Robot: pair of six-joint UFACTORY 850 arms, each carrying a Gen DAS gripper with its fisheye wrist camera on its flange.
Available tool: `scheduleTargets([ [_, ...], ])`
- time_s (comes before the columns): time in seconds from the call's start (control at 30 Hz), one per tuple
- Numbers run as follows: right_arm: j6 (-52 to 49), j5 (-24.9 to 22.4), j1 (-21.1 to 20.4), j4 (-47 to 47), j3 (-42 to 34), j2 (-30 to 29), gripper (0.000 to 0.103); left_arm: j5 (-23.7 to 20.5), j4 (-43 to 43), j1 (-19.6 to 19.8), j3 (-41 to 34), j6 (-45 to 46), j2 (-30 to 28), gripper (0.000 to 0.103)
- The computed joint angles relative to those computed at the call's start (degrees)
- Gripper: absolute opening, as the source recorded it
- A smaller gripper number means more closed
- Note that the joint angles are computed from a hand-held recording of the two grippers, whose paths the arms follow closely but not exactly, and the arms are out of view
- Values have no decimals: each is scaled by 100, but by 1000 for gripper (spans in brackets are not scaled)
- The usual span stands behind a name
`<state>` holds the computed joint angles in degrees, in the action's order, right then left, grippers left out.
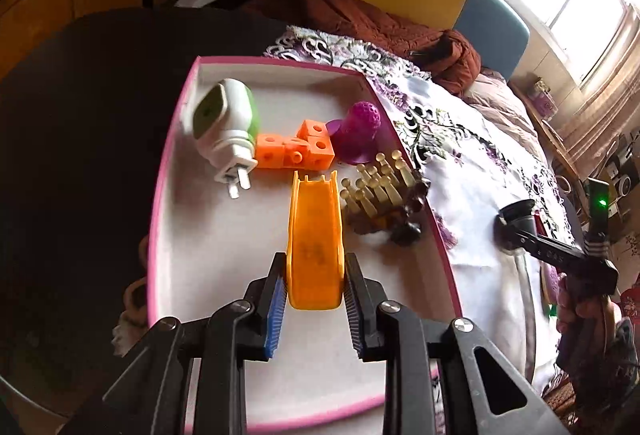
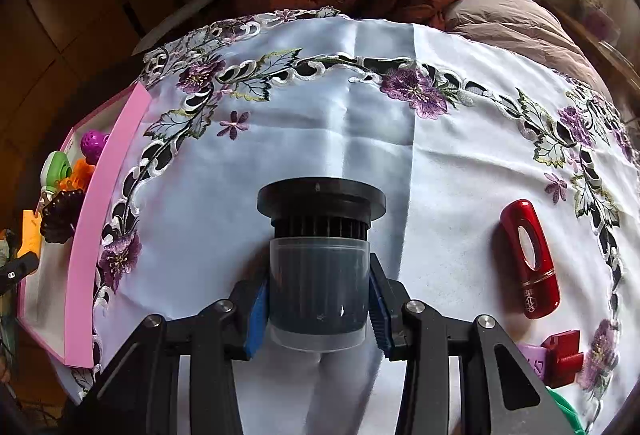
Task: Organize rigid objects
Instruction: 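Lower the orange slide into the tray and open the left gripper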
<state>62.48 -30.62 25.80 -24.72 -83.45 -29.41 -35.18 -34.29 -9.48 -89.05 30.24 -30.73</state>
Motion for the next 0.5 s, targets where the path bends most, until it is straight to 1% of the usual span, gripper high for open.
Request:
scheduleTargets([
  [0.17,27,7,-17,-17,15,6,43,-211,291,-138,-567,-528,-489,26],
  [0.27,24,12,-29,-22,16,2,43,-152,522,-232,-808,-713,-675,26],
  [0.4,19,2,-45,-12,16,4,43,-181,675,-265,-1021,-910,-808,26],
  [0.43,17,-4,-50,-17,10,-1,43,-182,736,-270,-1072,-945,-842,27],
  [0.5,42,-28,-51,-40,2,-6,43,-187,834,-269,-1087,-1020,-836,33],
])
